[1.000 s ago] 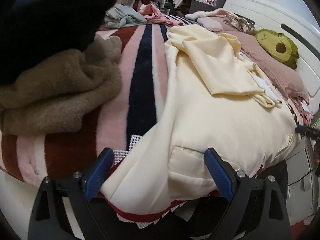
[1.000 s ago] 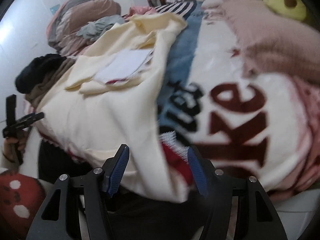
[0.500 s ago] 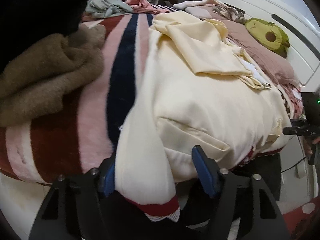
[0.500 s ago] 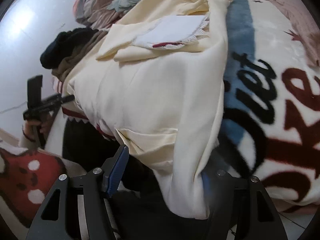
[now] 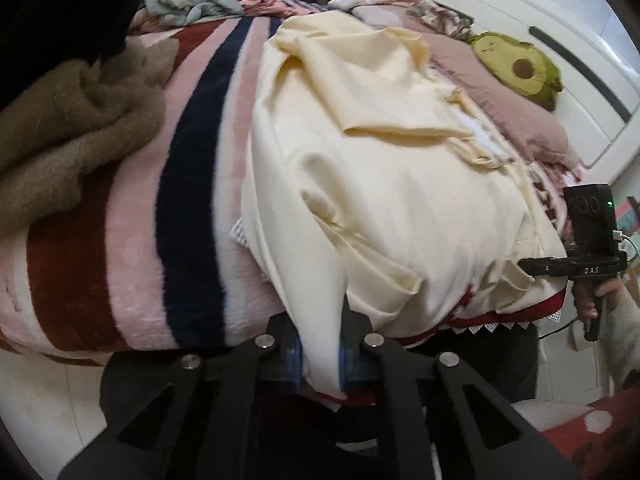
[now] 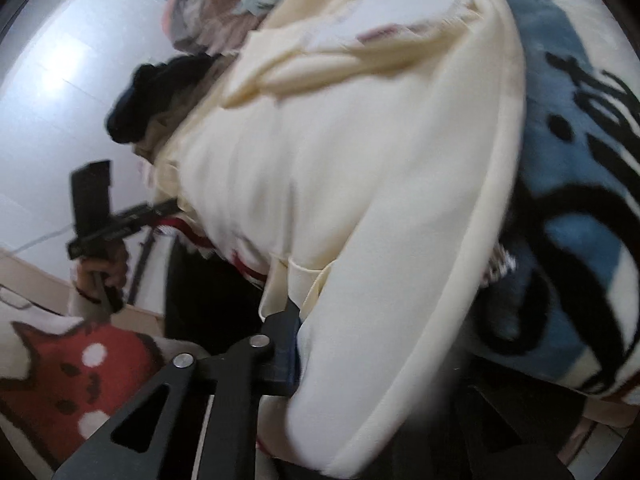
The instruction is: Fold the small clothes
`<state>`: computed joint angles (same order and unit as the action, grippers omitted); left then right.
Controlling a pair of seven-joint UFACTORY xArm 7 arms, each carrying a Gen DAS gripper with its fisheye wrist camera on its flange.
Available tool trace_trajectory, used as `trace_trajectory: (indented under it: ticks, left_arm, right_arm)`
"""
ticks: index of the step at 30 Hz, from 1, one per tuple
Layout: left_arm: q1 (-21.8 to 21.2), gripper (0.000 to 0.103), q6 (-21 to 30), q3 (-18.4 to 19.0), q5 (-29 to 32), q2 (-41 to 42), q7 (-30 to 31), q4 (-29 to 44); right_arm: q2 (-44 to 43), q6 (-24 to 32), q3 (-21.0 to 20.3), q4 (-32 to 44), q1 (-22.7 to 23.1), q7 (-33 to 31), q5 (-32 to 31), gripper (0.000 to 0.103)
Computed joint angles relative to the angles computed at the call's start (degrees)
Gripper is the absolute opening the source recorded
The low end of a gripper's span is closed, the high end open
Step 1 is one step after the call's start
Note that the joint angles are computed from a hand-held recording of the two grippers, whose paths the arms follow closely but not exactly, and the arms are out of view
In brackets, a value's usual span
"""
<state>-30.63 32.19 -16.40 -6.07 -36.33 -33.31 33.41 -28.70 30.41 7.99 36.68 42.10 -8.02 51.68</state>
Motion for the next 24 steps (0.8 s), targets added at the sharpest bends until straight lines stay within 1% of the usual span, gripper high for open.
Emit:
trace_trajectory:
  ticks: [3,4,7,9,11,14,15,17,19,20,22,24]
  left_arm:
    - [-2.6,0.008,-3.7,2.4,-2.3,0.3,3.2,1.0]
    - [-2.8,0.008,-4.9,2.6,-2.5,0.6,4.1,1.7]
    - [-4.2,0.007,-9.1,4.4,-4.0,3.1,8.2,5.0]
    - [-4.1,0.007,-10.1,4.8,-4.2,5.3,10.3,8.4]
    - [-2.0,0.007,-10.7,3.9,-2.7,7.5,11.2,12.3]
    - [0.8,0.007,-12.5,3.5,-1.2,11.6,12.2,18.5]
    - [2.1,0.007,-12.7,3.1,-0.1,12.7,12.1,20.4]
    - [4.9,0.007,-13.5,1.8,2.6,15.4,11.4,24.1]
    - [7.0,0.007,-14.0,1.6,4.8,18.8,11.2,28.6]
    - [8.0,0.007,-14.0,1.3,6.0,20.6,10.8,30.7]
    - [10.7,0.007,-13.7,0.3,10.5,24.9,8.4,35.9]
    - [11.8,0.007,-13.2,0.5,13.9,28.6,6.6,40.1]
  right_arm:
    - [0.1,-2.6,-1.3,1.4,2.4,-4.9,4.9,0.007]
    - [0.0,-3.8,-1.7,1.9,3.0,-6.7,6.8,0.007]
    - [0.5,-7.8,-3.2,4.4,4.8,-14.1,13.5,0.006]
    - [1.5,-9.2,-3.8,7.1,4.7,-18.7,16.9,0.005]
    - [3.0,-10.2,-3.9,10.6,3.3,-22.0,18.3,0.005]
    - [5.3,-11.0,-3.7,15.7,-0.4,-22.2,16.8,0.004]
    - [6.4,-11.3,-3.4,17.6,-1.9,-21.2,15.4,0.004]
    - [8.7,-11.7,-3.8,21.1,-3.7,-21.2,14.2,0.004]
    - [11.2,-11.6,-4.0,24.8,-6.2,-20.2,11.2,0.004]
    - [12.6,-11.2,-4.2,26.9,-7.3,-19.5,9.9,0.004]
    - [15.6,-10.8,-4.1,30.7,-9.1,-18.8,8.5,0.003]
    - [18.5,-10.3,-3.9,34.1,-11.7,-17.4,6.1,0.003]
